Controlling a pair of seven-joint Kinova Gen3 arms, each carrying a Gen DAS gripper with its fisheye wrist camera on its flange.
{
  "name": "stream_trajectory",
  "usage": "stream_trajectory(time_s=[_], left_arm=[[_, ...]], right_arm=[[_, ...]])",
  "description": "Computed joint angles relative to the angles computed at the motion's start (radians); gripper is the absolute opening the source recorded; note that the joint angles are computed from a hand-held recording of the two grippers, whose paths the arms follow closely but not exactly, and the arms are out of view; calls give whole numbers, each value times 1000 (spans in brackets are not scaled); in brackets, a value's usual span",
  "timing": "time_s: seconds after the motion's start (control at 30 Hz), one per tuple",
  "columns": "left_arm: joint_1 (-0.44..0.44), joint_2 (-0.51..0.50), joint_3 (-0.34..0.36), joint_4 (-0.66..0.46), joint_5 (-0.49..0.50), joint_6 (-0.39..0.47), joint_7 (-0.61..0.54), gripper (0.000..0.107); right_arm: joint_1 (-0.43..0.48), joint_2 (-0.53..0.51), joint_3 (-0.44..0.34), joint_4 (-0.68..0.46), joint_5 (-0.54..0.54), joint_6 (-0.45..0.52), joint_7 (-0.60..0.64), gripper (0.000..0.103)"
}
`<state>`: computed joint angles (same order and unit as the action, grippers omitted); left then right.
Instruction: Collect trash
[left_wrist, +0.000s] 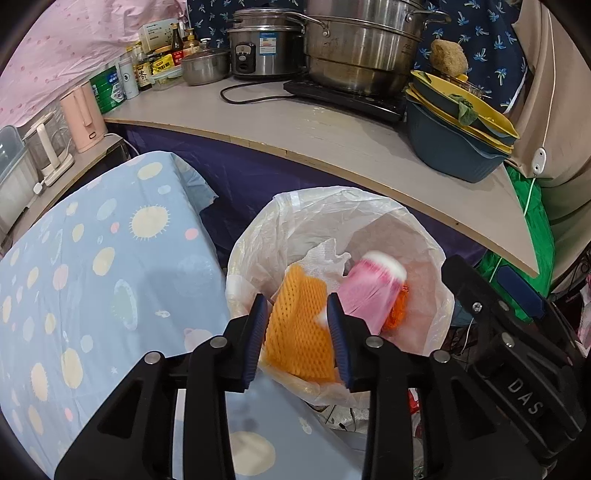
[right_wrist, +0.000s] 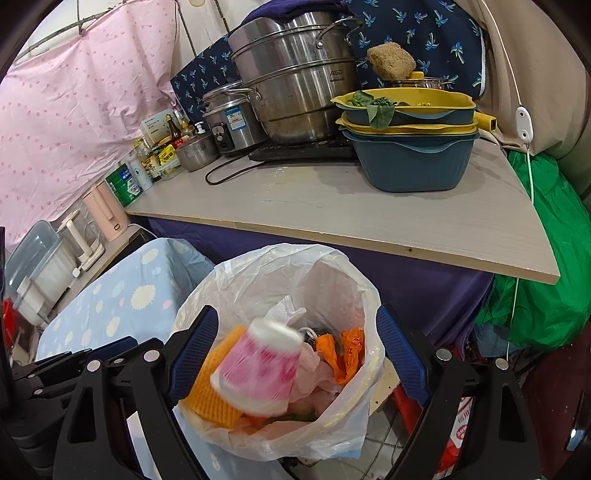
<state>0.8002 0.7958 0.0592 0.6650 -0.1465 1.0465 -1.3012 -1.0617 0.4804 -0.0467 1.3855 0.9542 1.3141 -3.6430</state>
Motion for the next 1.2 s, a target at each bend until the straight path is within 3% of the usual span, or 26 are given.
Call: stream_trajectory(time_s=[0.53,0.67,0.9,1.1,1.2], left_arm=[[9,-30,-5,49,-19,-29,15,33],[9,-44,-11,72,-28,-41,34,40],[3,-74,-9,120,-43,-68,51,42],[1,-109,-15,183,-64,-103,82,52],[5,-133,-26,231,-88,-131,110,63]], right_arm=[[-12,3,-1,-29,8,21,24,85],[-20,7,1,-41,11,28,32,85],[-33,18,7,-68,12,42,49,85],[-51,30,11,-102,7,73,79,85],[-60,37,11,-122,-2,94,102,85]])
